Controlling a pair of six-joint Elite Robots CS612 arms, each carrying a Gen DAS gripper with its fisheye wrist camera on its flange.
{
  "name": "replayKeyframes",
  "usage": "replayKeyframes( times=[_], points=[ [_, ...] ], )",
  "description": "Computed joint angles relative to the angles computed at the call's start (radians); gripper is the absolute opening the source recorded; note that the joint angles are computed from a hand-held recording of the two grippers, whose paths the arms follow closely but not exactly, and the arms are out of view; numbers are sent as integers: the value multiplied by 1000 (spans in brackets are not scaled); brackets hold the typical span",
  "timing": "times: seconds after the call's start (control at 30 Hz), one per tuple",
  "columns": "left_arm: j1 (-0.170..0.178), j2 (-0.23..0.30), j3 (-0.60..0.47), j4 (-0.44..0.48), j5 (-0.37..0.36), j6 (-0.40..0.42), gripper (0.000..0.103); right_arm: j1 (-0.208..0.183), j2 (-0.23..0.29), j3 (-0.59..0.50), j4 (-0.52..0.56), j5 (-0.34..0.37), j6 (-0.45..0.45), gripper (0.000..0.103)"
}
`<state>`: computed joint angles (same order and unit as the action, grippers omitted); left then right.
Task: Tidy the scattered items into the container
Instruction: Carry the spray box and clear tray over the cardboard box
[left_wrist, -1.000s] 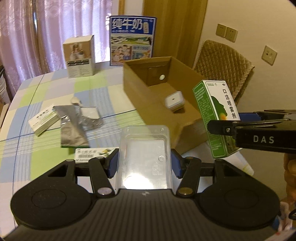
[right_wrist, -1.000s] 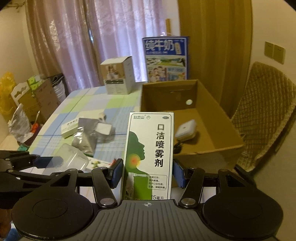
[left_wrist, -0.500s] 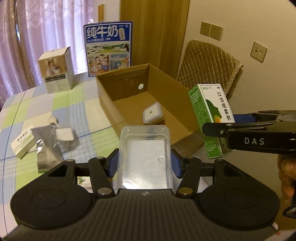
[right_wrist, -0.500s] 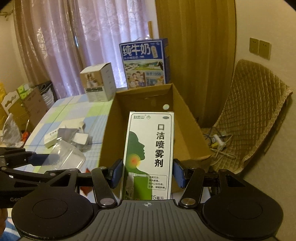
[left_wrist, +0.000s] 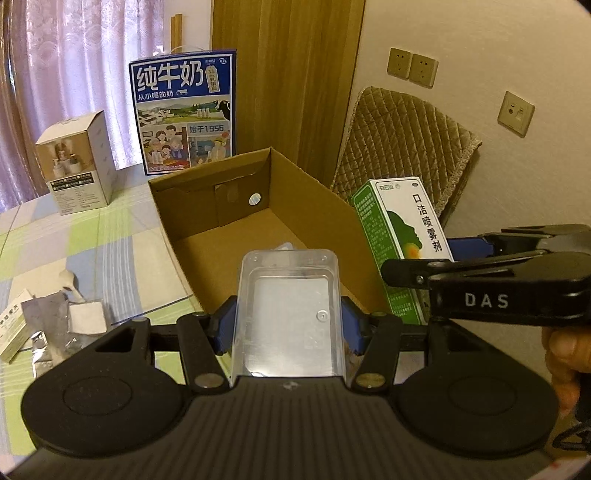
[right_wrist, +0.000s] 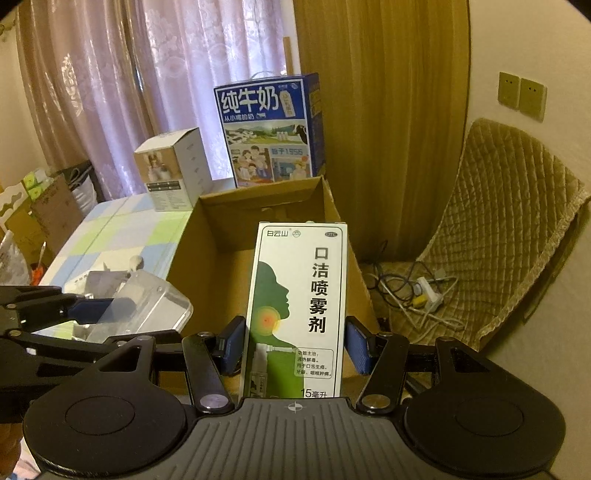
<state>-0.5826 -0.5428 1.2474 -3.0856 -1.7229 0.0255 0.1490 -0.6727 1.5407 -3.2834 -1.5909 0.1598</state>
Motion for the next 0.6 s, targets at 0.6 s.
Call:
replayKeyframes(
  times=[0.6],
  points=[
    [6, 68, -118, 65, -29, -4, 52, -14, 45, -78, 65, -1, -26, 54]
  ],
)
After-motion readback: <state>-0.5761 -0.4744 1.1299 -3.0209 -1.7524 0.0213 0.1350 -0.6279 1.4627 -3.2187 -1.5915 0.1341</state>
